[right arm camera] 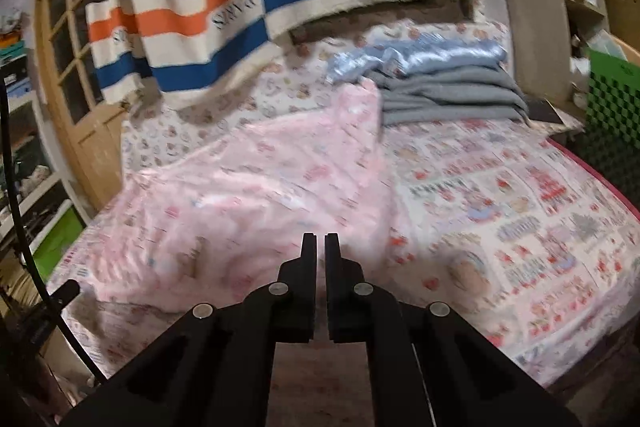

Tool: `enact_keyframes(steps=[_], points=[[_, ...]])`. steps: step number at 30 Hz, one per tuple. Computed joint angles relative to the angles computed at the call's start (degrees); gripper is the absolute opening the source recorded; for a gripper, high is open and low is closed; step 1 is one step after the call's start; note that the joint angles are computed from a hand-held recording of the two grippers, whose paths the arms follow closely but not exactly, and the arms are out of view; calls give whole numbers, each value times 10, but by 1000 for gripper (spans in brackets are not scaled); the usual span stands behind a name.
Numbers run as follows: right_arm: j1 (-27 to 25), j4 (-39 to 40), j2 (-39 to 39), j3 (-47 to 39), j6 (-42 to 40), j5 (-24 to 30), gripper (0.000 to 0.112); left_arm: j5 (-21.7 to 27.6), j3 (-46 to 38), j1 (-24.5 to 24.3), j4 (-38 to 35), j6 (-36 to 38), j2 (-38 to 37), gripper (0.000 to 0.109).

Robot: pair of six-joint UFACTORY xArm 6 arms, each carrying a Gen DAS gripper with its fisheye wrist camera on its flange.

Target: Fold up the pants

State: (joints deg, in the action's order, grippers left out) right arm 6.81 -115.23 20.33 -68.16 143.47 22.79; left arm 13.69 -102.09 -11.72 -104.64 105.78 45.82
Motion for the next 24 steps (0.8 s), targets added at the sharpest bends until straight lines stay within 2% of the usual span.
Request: enact_keyframes(steps=[1, 2, 3, 4, 5, 7, 8, 9, 11, 13, 14, 19, 24], points=[[3, -10, 6, -12, 2, -5, 8, -1, -2, 1, -10, 13, 0, 9], [5, -21, 12, -22, 8, -8, 14, -3, -6, 1, -16, 18, 1, 28], [6, -26, 16, -30, 10, -11, 22, -6, -9, 2, -31, 31, 2, 42], [8, -34, 24, -42, 12, -16, 27, -11, -14, 4, -63, 58, 3, 67], [11, -36, 30, -51, 9, -17, 36, -17, -19, 6, -100, 90, 4, 87], [21, -25, 42, -66, -7, -5, 61, -24, -29, 11, -151, 134, 6, 99], [28, -15, 48, -71, -20, 10, 81, -21, -34, 14, -153, 132, 9, 102], [39, -13, 54, -75, -34, 35, 94, -14, -34, 19, -152, 130, 11, 102], [56, -2, 62, -80, -65, 76, 96, -18, -49, 23, -125, 100, 24, 102], [66, 20, 75, -95, -111, 91, 97, -24, -60, 28, -117, 91, 33, 102], [67, 33, 84, -108, -139, 86, 101, -26, -63, 30, -129, 104, 34, 102], [69, 30, 117, -153, -160, 44, 102, -42, -78, 45, -268, 256, 34, 102], [76, 47, 155, -206, -200, 6, 102, -39, -72, 59, -350, 339, 25, 102]])
